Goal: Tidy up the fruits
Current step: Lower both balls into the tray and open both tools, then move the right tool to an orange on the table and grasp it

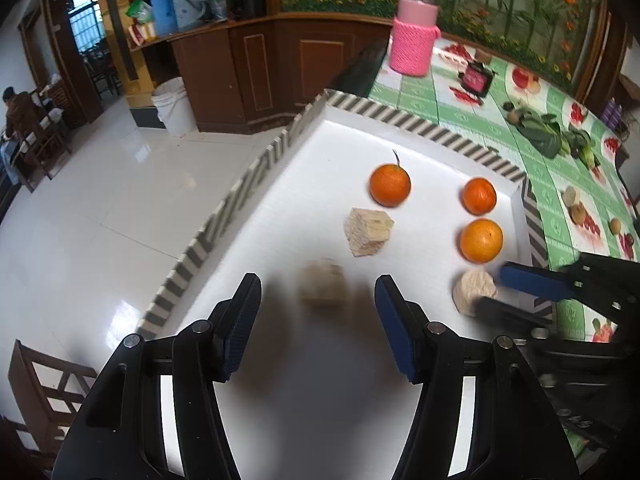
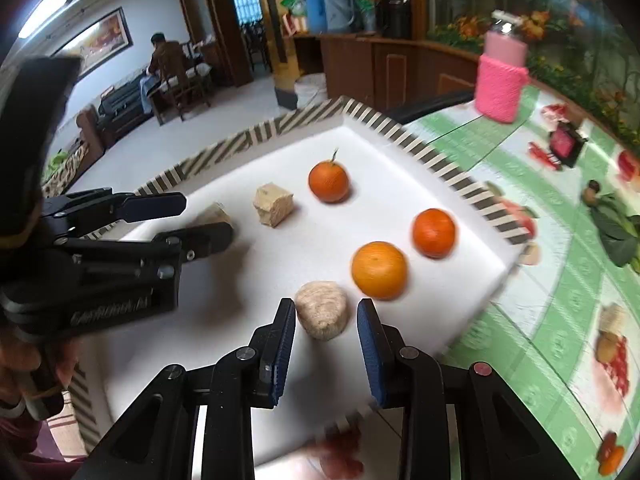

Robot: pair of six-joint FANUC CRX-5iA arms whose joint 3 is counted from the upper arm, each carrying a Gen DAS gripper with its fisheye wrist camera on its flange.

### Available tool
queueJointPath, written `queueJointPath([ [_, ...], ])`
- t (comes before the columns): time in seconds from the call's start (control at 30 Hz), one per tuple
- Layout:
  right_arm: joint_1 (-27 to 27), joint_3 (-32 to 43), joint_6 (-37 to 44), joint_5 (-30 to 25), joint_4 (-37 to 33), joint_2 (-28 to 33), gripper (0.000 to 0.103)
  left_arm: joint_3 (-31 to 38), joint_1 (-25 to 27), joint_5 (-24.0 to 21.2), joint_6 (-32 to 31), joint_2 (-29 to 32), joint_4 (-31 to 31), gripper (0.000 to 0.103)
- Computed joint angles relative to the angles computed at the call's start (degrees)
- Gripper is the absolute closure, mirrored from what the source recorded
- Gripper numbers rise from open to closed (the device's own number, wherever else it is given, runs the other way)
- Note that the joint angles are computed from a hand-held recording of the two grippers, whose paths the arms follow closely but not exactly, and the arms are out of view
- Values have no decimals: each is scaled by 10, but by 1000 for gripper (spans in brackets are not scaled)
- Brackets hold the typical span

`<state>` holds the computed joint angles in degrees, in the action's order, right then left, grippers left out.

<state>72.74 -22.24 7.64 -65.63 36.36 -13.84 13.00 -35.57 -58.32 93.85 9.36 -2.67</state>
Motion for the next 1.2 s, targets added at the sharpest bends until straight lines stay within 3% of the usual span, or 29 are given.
queueJointPath([
  [0.2, 62, -61, -136, -28, 88, -71, 72, -34, -9, 52, 27, -45, -13, 43],
  [0.5, 160, -96, -249, -156, 132, -126, 72, -50, -55, 95, 56, -73, -35, 43],
  [0.9, 338, -127, -398, -400, 107, -191, 72, -32, -122, 113, 55, -59, -35, 43],
  [1.2, 502, -138, -557, -583, 20, -238, 71, -4, -162, 106, 46, -31, -33, 43],
])
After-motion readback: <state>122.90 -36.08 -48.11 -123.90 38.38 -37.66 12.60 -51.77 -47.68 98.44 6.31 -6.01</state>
